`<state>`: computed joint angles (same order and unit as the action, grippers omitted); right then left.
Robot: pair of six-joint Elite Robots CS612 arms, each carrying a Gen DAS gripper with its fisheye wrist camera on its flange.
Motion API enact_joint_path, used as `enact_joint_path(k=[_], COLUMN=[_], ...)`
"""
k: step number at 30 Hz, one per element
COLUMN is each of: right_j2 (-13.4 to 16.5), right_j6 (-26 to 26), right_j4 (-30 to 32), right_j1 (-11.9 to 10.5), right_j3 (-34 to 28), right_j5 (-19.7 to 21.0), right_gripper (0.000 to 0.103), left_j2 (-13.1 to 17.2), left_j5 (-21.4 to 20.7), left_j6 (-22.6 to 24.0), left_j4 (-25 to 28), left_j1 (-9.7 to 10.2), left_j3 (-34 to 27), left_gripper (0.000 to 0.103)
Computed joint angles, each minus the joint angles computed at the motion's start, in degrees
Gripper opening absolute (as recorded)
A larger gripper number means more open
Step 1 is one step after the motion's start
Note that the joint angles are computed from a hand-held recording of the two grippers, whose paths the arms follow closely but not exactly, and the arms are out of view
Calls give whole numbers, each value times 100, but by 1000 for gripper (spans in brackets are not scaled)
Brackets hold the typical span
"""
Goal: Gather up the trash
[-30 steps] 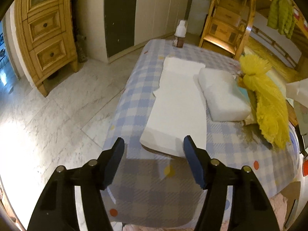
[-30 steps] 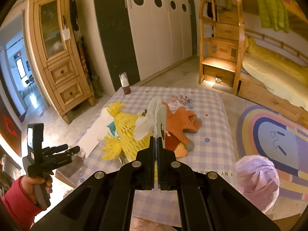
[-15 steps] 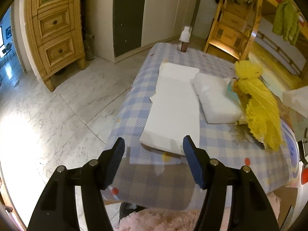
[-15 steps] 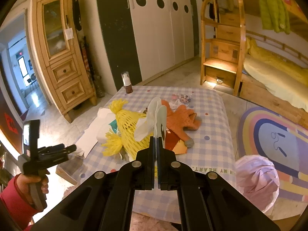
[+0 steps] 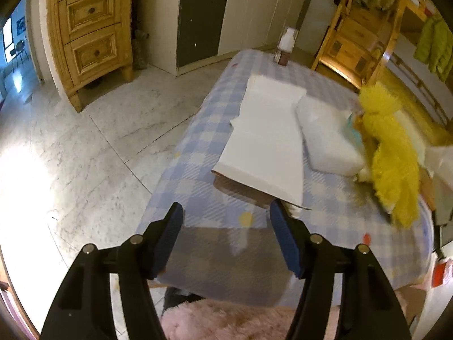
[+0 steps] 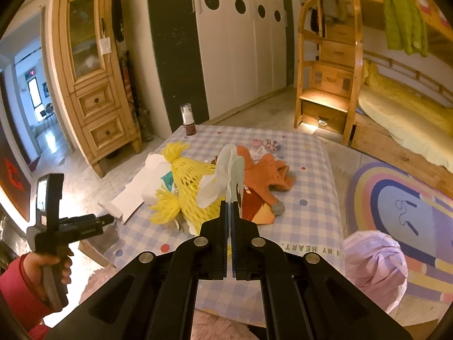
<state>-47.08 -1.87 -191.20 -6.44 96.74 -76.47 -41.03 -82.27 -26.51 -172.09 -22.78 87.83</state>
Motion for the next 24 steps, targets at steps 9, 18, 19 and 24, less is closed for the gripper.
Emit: enact_joint_path(k=[9, 18, 19, 24], right_j2=[-35, -74, -90, -71], right_j6=[-71, -125, -128, -87], right_j4=[37, 200, 206, 259], right_j1=[-6, 5, 5, 30], right_j3=[36, 24, 41, 2], right_j5=[8, 22, 15, -50], right_gripper=[1, 1, 1, 1], left_j2=[84, 221, 231, 231], left_j5=[163, 481, 515, 517], left_j6=[-66, -317, -365, -461], left_j4=[168, 210, 211, -63], left_j1=[-28, -118, -117, -55], left_j3=[-212, -360, -378, -372], left_gripper=[62, 30, 28, 9])
